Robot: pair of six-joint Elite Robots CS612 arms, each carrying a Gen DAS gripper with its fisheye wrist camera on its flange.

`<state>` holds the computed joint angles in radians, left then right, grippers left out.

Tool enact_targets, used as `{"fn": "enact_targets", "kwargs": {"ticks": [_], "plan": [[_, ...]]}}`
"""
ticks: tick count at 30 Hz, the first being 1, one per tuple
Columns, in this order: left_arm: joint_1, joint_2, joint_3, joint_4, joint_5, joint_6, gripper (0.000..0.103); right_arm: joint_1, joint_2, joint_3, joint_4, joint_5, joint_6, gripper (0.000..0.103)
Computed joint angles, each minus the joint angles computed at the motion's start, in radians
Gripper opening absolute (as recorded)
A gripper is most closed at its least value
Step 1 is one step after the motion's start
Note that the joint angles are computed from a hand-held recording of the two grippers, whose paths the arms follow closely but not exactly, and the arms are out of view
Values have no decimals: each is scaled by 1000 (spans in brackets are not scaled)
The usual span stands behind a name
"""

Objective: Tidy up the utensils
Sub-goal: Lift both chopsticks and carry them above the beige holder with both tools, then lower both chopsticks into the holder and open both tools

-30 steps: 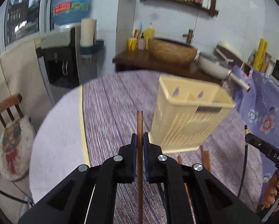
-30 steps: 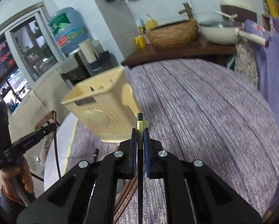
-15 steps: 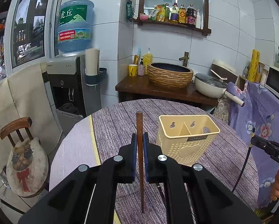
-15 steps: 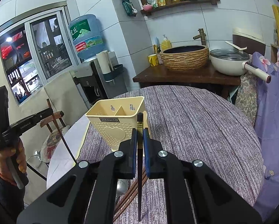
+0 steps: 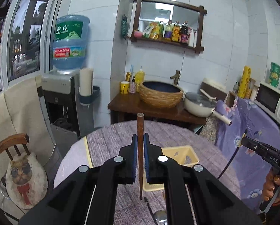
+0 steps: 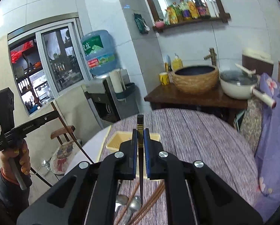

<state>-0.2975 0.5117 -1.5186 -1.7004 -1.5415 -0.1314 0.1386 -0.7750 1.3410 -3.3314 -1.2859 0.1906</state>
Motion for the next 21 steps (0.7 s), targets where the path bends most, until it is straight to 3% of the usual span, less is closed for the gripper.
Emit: {"fn": "enact_targets", "kwargs": {"ticks": [4,10,15,21], "plan": [[-3,-52,49,-52,-6,-17,8,12,1,-77,10,-35,-5,8],[-17,-104,143,-146,3,-43,8,35,52,-227,47,-131,0,8],[-24,-90,176,-165,13,-61,8,49,109,-295,91,-184,-9,8],[-26,-55,190,-111,9,-76,8,52,159,-321,156,-193,7,8]]}}
